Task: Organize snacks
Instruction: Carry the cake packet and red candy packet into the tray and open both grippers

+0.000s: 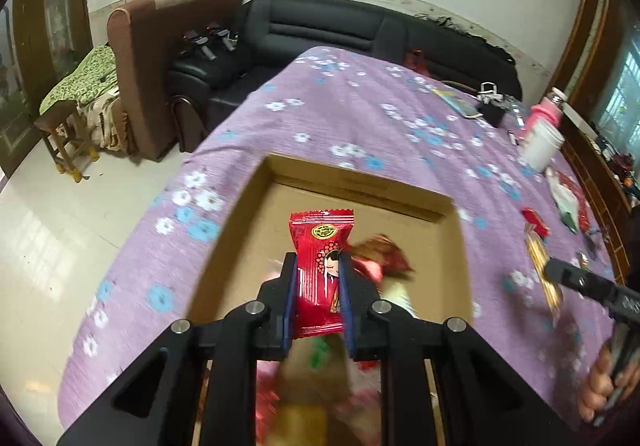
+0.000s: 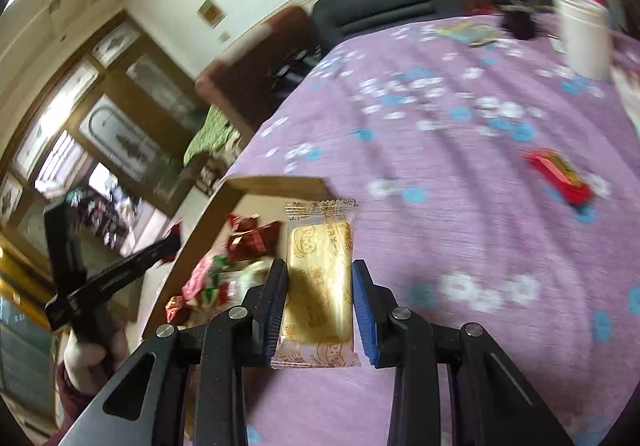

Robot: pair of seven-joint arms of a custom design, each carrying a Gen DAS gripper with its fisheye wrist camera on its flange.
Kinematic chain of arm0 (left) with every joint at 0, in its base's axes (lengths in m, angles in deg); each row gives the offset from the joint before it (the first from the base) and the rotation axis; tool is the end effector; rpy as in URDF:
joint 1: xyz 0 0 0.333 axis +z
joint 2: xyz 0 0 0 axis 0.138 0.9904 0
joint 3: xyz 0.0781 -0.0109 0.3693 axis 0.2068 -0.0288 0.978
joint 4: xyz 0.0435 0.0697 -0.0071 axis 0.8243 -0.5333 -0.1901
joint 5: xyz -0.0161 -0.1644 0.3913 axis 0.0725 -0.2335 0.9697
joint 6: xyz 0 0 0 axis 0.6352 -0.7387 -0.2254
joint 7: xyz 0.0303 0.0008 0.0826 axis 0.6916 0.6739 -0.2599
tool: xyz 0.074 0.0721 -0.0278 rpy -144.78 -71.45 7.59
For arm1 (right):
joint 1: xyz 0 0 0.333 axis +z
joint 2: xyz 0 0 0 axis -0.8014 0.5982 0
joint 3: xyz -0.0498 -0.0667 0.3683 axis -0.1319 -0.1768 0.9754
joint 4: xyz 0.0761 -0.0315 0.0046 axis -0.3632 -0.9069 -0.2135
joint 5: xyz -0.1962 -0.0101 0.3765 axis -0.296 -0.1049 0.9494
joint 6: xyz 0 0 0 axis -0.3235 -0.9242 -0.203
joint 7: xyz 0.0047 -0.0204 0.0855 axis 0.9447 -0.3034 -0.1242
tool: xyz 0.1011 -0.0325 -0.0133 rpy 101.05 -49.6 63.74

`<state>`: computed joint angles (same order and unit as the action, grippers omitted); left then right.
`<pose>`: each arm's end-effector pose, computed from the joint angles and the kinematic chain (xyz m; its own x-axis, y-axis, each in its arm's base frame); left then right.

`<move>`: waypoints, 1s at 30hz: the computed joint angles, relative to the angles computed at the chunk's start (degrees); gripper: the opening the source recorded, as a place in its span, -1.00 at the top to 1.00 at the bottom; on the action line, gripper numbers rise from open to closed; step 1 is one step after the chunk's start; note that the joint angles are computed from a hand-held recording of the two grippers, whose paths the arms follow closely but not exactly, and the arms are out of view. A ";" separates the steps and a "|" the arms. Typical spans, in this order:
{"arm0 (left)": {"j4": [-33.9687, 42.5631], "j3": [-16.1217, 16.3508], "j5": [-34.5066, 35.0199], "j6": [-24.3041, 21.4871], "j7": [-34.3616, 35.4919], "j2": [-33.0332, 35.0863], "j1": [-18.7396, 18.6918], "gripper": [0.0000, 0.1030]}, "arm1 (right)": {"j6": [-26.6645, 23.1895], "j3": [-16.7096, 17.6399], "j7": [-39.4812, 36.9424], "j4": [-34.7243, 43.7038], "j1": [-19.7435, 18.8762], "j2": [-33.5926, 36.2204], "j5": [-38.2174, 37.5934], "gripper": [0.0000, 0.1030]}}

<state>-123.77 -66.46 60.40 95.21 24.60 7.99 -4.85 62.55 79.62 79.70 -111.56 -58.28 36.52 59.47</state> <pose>0.6741 -0.2034 0.4062 0.2129 -0.9680 0.1332 -0.7372 -0.2486 -0.6283 0.7226 0.0036 0.3885 0.4490 -0.7274 -0.5190 -0.8217 -0.1078 -0.5597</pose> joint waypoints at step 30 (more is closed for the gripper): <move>2.64 1.33 -15.24 2.49 15.09 4.55 0.93 -0.26 | 20.79 6.91 8.93 3.41 7.26 5.33 -16.28 0.07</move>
